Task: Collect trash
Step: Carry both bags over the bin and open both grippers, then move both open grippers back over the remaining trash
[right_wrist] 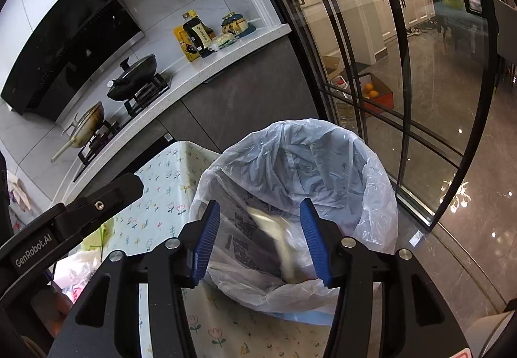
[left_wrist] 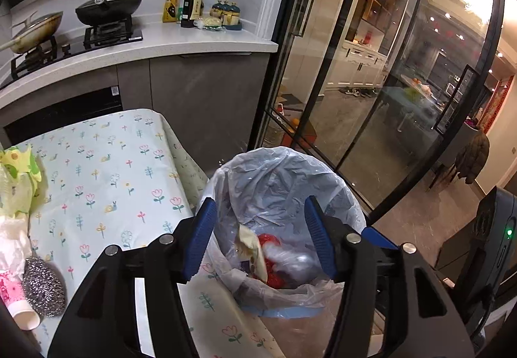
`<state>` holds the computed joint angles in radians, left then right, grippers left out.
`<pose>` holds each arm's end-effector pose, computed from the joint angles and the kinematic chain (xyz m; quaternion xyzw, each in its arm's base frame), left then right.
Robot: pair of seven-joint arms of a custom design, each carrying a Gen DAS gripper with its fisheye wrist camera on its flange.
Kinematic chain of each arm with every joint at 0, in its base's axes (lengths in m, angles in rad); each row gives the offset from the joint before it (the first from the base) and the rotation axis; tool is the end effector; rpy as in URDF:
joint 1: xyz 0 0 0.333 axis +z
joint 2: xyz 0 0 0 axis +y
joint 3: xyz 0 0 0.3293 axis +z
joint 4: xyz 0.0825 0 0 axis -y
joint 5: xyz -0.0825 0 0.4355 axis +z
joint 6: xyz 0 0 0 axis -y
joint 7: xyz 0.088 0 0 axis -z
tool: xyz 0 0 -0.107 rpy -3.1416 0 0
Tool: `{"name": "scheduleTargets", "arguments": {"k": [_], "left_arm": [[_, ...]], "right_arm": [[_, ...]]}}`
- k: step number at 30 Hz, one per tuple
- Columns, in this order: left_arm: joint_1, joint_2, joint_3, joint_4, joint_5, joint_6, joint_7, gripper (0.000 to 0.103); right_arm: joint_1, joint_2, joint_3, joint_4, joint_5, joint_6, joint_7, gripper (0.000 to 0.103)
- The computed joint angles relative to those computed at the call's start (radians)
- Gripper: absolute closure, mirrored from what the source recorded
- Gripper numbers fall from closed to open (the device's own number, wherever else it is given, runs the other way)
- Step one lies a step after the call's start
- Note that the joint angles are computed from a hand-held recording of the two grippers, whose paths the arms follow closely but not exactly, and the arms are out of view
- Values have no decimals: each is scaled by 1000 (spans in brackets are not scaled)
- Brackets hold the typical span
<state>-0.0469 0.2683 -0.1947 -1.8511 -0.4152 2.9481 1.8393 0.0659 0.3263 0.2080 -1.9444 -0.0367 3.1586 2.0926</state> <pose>0.7043 -0.1344 0.4616 -0.6076 0.6764 -0.3736 0.1835 0.6840 0.1827 0.4065 -0.5517 0.7127 -0.1452 0.4082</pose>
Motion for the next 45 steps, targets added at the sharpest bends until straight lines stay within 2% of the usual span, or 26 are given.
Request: {"name": "scheduleTargets", "arguments": {"k": [8, 12, 14, 18, 20, 23, 25, 27, 32, 34, 40, 45], "left_arm": [[14, -57, 3, -55, -28, 13, 13, 48], [15, -104, 16, -106, -28, 28, 5, 48], [24, -131, 13, -134, -53, 33, 25, 48], [33, -195, 15, -201, -120, 49, 82, 47], [29, -234, 24, -243, -151, 62, 110, 47], [15, -291, 43, -300, -212, 75, 163, 43], [0, -325, 62, -334, -252, 79, 199, 42], [-6, -357, 76, -366, -247, 84, 193, 38], [-17, -432, 111, -444, -217, 105, 167, 37], [-19, -463, 128, -478, -211, 109, 158, 32], [4, -538, 170, -564, -169, 124, 109, 28], [63, -578, 186, -613, -115, 107, 47, 25]], "right_arm": [[-25, -54, 46, -56, 26, 22, -10, 49], [11, -90, 23, -84, 14, 27, 5, 47], [65, -118, -28, -105, -12, 26, 29, 47], [220, -181, -187, -153, -141, 8, 141, 45], [243, -213, -208, -180, -188, 2, 188, 43], [241, -252, -192, -211, -223, -4, 224, 42], [260, -271, -210, -223, -317, -6, 306, 42], [256, -283, -192, -231, -345, -9, 330, 42], [257, -304, -153, -242, -398, -17, 372, 41], [261, -312, -141, -245, -419, -19, 396, 42], [283, -310, -103, -236, -392, -35, 361, 39], [321, -285, -84, -206, -375, -58, 333, 39]]}}
